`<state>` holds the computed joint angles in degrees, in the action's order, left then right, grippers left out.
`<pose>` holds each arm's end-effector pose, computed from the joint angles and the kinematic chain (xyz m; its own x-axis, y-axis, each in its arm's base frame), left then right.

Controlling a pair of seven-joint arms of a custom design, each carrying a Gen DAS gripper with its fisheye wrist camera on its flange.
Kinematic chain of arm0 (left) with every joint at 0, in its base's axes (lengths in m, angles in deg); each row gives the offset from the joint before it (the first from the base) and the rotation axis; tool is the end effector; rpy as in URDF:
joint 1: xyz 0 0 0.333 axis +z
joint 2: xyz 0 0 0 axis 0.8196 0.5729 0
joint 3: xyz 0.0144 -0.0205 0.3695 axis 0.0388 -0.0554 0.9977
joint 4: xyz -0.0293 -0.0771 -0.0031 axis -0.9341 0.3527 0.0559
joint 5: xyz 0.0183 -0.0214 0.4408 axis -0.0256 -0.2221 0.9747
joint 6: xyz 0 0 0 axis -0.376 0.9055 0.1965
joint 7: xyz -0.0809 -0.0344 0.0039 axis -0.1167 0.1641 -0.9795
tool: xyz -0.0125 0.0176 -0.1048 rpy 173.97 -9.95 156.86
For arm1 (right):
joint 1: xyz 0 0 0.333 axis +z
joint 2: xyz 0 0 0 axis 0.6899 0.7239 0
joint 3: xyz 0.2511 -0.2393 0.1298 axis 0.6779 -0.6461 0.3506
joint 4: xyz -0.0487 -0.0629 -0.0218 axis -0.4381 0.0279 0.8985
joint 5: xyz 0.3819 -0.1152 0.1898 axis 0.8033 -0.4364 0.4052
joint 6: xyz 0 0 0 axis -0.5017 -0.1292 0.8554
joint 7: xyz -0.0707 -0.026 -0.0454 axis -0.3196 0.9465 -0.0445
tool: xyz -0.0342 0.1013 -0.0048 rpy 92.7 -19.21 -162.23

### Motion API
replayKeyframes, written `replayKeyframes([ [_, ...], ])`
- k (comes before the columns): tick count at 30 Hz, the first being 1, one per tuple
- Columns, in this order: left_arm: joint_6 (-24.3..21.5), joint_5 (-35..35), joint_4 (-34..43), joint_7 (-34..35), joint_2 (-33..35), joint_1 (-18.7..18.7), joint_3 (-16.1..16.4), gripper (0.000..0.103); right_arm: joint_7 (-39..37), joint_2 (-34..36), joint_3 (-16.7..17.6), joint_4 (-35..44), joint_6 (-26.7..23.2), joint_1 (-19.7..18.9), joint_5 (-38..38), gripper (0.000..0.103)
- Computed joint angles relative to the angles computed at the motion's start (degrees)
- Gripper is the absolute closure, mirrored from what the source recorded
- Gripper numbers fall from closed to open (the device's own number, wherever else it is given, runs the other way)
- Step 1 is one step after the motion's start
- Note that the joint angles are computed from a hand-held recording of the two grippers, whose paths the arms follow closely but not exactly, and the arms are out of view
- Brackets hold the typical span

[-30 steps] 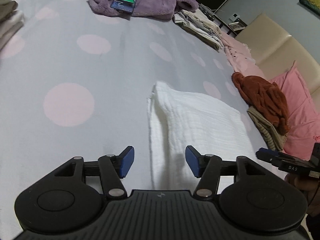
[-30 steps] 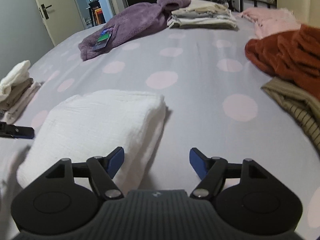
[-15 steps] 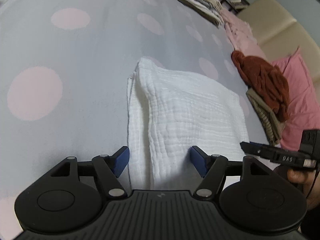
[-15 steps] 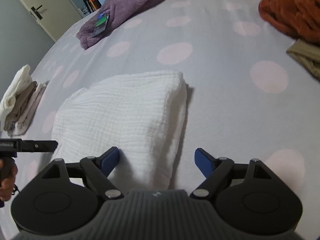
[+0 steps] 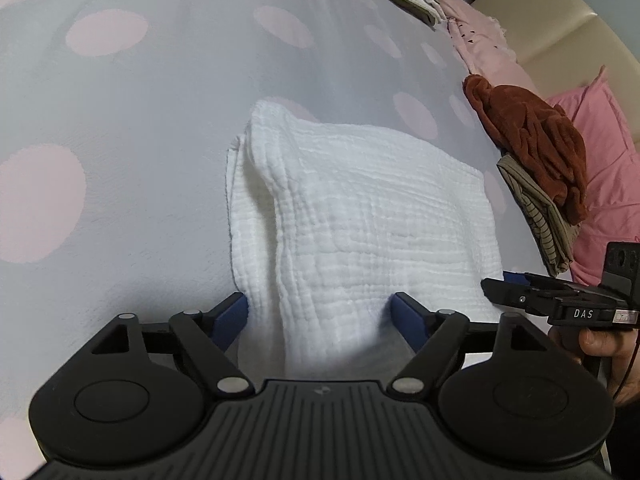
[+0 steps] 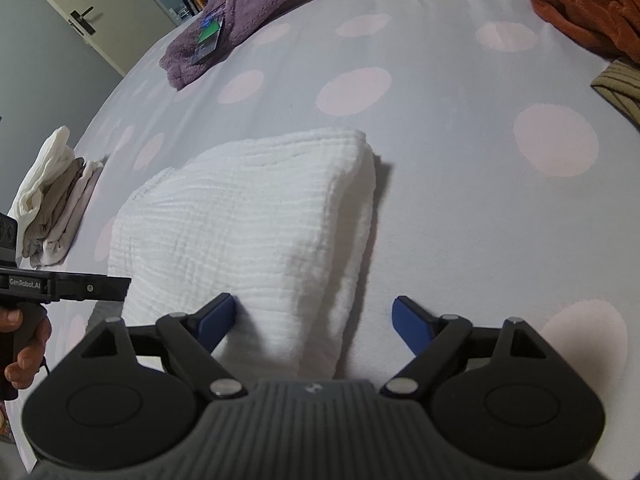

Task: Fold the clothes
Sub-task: 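Close the left gripper on the bundle edge while the right gripper closes on it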

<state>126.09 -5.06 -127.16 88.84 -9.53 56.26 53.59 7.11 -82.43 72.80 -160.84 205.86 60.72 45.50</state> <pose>0.5208 -0.0190 0.3834 -0.2234 -0.8265 0.5167 -0.9480 0.0609 -0.3125 0.4725 0.0998 0.4014 0.1114 -0.8954 -0.4311 -0.8926 0.1005 -0.4394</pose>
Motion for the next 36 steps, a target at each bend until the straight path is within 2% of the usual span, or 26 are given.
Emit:
replayKeyframes([
  [4, -0.26, -1.75, -0.28, 0.46, -0.03, 0.19, 0.12, 0.02, -4.79, 0.35, -1.04, 0.02, -0.19, 0.86, 5.82, 0.01],
  [7, 0.18, -1.59, -0.69, -0.23, -0.85, 0.1, 0.05, 0.02, -6.49, 0.3, -0.55, -0.05, 0.37, 0.84, 7.3, 0.008],
  [12, 0.29, -5.76, -1.15, -2.15, -0.52, 0.28, 0.77, 0.02, -10.86, 0.73, -0.07, 0.22, 1.93, 1.66, 11.11, 0.007],
  [16, -2.19, 0.24, 1.58, -5.71, 0.72, 0.8, 0.2, 0.02, -13.34, 0.43, -0.1, 0.08, 1.73, 1.64, 14.17, 0.007],
  [19, -3.07, 2.89, 2.94, -6.73, 1.58, 0.88, -0.26, 0.021, -11.78, -0.32, -0.49, 0.0, -1.55, 0.56, 13.09, 0.007],
  [22, -2.42, 1.84, 2.09, -4.44, 1.6, 0.93, -0.34, 0.021, -8.32, -0.87, -1.0, 0.38, -6.72, -0.72, 10.57, 0.007],
  [24, -1.81, -0.98, 1.09, -3.3, 1.28, 1.01, -0.17, 0.021, -7.64, -0.64, -1.32, 0.86, -9.76, -1.23, 10.07, 0.007],
  [28, -3.29, -6.8, 0.27, 2.45, 1.51, 1.52, 0.58, 0.021, -9.43, 0.75, -1.38, 2.07, -12.03, -1.83, 11.38, 0.008],
  [29, -4.09, -8.17, 0.19, 3.91, 1.65, 1.79, 0.76, 0.023, -10.31, 1.17, -1.54, 2.38, -12.63, -1.96, 12.97, 0.008],
  [31, -6.68, -10.58, 0.37, 5.94, 2.17, 2.6, 1.22, 0.043, -11.43, 2.06, -1.44, 2.9, -13.25, -2.27, 16.09, 0.008],
  [34, -10.79, -12.36, 1.29, 6.25, 3.75, 4.08, 1.49, 0.054, -11.51, 2.95, 0.02, 3.53, -11.77, -2.4, 17.36, 0.008],
  [36, -12.59, -12.7, 2.04, 6.92, 4.79, 4.94, 1.29, 0.058, -9.59, 3.02, 1.06, 3.77, -10.08, -2.27, 16.08, 0.013],
])
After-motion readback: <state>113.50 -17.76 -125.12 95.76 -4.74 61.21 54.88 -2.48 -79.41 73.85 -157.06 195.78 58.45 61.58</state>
